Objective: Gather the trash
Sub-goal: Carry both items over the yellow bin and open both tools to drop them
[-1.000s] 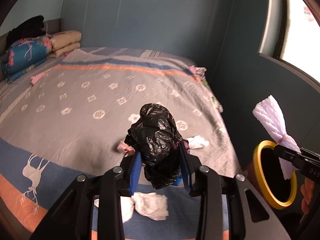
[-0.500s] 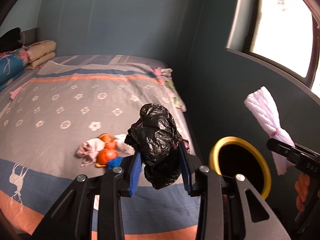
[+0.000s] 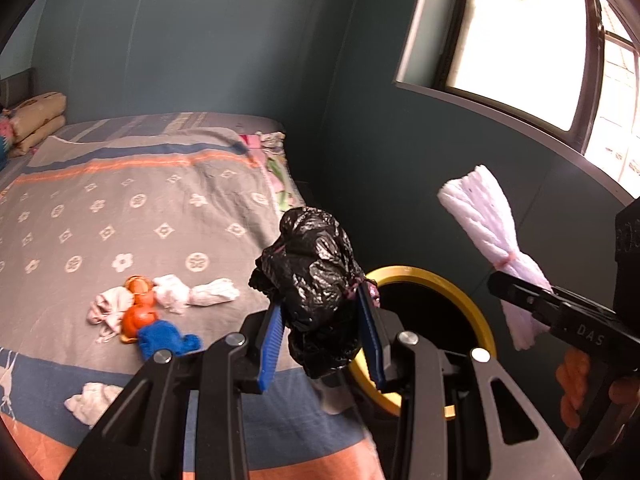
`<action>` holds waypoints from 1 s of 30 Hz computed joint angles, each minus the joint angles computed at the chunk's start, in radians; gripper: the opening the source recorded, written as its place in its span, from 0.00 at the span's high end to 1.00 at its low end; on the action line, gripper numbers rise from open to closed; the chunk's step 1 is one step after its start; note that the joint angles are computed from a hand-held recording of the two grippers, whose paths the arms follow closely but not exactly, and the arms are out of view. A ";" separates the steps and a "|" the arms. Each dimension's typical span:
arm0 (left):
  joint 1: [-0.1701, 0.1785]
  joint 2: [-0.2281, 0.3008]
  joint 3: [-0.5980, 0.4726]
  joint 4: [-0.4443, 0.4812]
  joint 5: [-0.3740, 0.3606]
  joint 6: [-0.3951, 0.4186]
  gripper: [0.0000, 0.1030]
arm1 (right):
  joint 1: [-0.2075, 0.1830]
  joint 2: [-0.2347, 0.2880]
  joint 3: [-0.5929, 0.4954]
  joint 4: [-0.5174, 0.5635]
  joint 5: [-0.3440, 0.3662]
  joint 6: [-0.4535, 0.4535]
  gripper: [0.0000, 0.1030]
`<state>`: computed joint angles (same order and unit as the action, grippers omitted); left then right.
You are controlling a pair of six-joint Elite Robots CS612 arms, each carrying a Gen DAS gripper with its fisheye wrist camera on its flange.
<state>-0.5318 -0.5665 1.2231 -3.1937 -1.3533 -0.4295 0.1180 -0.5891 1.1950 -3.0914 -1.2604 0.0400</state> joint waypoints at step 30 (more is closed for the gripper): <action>-0.019 0.178 -0.306 0.208 -0.166 0.048 0.68 | -0.017 0.109 -0.170 0.108 -0.068 0.141 0.68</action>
<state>-0.5503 -0.3889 0.9170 -2.9859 -1.5193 -0.3811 0.1007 -0.4797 1.0247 -2.9832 -1.3287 0.1810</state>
